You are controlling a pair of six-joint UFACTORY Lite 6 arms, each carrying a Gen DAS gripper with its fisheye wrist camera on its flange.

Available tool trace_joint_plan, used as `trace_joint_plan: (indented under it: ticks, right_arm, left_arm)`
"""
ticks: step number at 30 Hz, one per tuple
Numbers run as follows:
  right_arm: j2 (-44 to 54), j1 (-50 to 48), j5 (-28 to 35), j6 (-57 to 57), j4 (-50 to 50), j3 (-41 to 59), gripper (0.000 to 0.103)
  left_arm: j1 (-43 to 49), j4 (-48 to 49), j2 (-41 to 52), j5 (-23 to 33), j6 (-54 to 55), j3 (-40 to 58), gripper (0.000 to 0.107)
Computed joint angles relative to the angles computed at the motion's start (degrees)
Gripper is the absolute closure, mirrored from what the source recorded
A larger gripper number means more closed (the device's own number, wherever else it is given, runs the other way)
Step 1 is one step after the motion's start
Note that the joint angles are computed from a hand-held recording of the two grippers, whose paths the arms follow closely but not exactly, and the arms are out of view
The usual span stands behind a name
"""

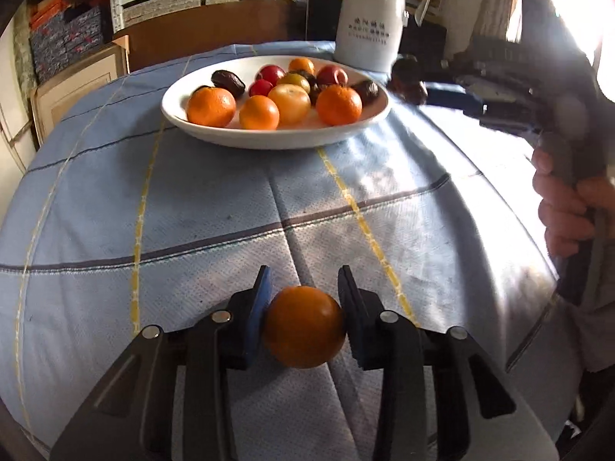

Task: Organize fruits

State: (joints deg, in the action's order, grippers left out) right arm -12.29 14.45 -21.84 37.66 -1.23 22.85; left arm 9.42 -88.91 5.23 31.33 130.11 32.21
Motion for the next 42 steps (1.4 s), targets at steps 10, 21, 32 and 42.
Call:
trace_joint_plan:
  ticks: [10,21,32,42]
  right_arm:
    - [0.94,-0.42,2.11,-9.43,9.29,4.0,0.06]
    - [26.41,-2.95,9.6,-16.44,10.35,32.5,0.06]
    - [20.38,-5.54,5.62,-1.43,-1.6,25.44,0.047]
    - [4.89,18.15,-9.39,-51.34,57.46,3.22,0.02]
  left_arm:
    - [-3.32,6.96,1.97,2.6,-20.05,17.68,0.072]
    - [-16.63,15.26,28.68,-5.73,-39.46,51.15,0.072]
    - [-11.32,-1.66,22.86,-2.81,-24.61,43.23,0.014]
    - [-2.63,-18.56,7.26,-0.95,-6.32,15.96,0.009]
